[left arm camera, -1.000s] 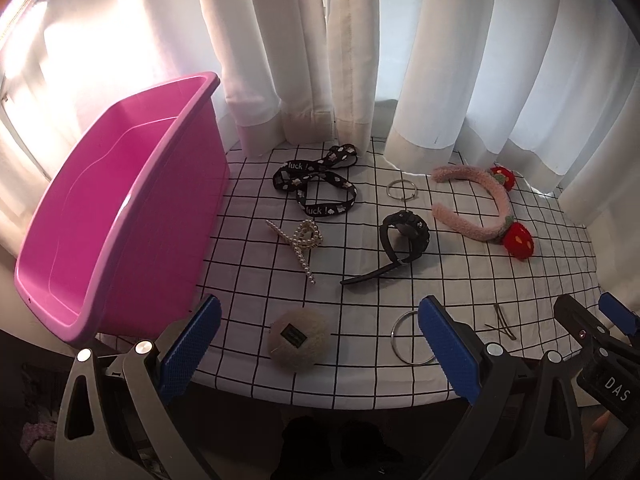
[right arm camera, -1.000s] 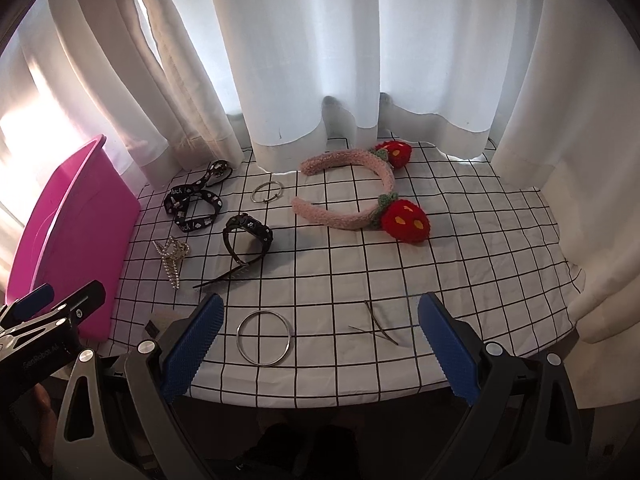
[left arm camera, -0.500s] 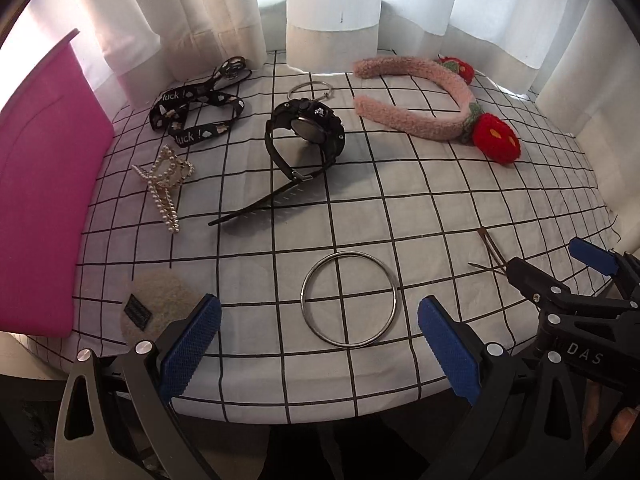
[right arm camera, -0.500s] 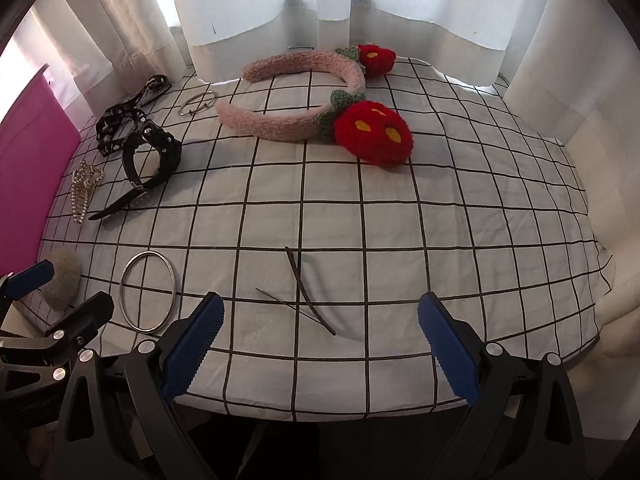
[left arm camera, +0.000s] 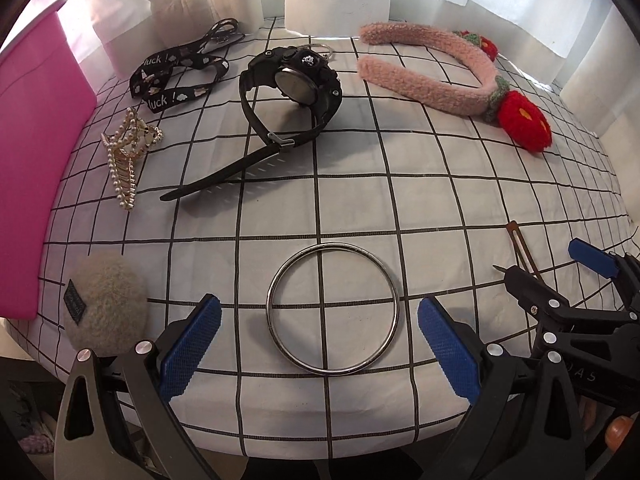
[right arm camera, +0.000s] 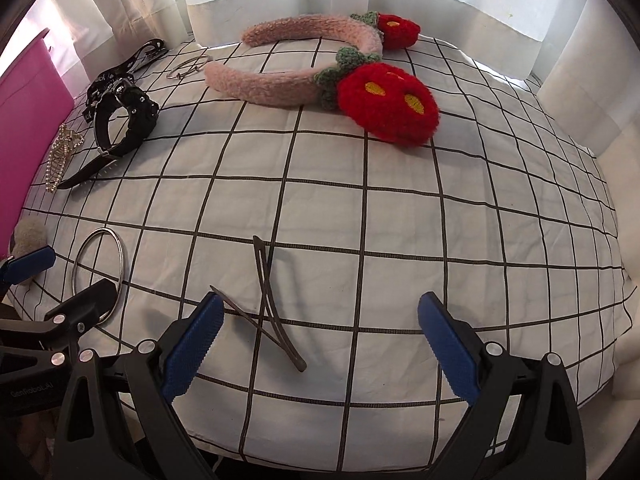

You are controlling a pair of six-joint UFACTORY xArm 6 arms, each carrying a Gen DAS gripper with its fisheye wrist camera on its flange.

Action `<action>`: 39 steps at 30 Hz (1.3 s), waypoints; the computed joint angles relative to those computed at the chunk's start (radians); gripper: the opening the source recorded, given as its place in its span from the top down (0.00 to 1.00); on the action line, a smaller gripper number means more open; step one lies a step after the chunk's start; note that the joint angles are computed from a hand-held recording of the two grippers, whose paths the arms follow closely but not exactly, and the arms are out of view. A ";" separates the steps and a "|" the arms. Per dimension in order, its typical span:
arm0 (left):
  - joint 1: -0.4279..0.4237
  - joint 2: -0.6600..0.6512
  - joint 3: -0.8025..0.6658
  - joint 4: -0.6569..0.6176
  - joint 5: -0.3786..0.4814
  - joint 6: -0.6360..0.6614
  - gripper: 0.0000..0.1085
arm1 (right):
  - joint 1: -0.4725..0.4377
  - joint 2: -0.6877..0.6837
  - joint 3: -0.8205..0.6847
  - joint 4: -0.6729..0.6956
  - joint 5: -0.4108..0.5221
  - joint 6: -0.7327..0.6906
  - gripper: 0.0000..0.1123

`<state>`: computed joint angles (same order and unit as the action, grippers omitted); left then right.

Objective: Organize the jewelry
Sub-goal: 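Grasp the brown hairpin with the right tool while the left tool grasps the silver ring, then carry the hairpin and ring over the pink tub and open both tools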

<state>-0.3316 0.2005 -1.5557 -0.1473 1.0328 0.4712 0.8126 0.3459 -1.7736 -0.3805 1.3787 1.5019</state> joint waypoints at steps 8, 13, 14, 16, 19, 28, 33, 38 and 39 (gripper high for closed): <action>0.008 -0.008 0.054 -0.012 -0.066 -0.025 0.10 | 0.011 0.003 0.010 -0.039 0.009 -0.002 0.16; 0.009 -0.017 0.063 -0.010 -0.069 -0.018 0.10 | 0.012 -0.001 0.013 -0.036 0.009 -0.005 0.16; 0.009 -0.011 0.051 -0.007 -0.058 -0.020 0.10 | 0.011 0.000 0.012 -0.033 0.011 -0.008 0.16; 0.008 -0.007 0.045 -0.005 -0.047 -0.024 0.10 | 0.007 0.002 0.007 -0.026 0.010 -0.017 0.16; 0.010 0.002 0.023 -0.004 -0.023 -0.015 0.15 | 0.004 0.012 -0.010 -0.025 0.014 -0.042 0.18; 0.024 -0.043 0.067 -0.039 -0.030 0.049 0.37 | 0.020 0.038 -0.048 -0.051 -0.010 -0.083 0.54; 0.035 -0.038 0.056 -0.066 -0.014 0.058 0.38 | 0.024 0.066 -0.091 -0.069 -0.002 -0.094 0.86; 0.046 -0.040 0.043 -0.086 -0.027 0.077 0.38 | 0.024 0.020 -0.022 -0.078 -0.063 -0.039 0.87; 0.047 -0.043 0.041 -0.089 -0.032 0.082 0.38 | 0.025 0.014 -0.017 -0.083 -0.068 -0.031 0.87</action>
<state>-0.2845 0.1576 -1.5148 -0.2358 1.0011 0.5534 0.8374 0.3604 -1.7901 -0.4632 1.3107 1.4709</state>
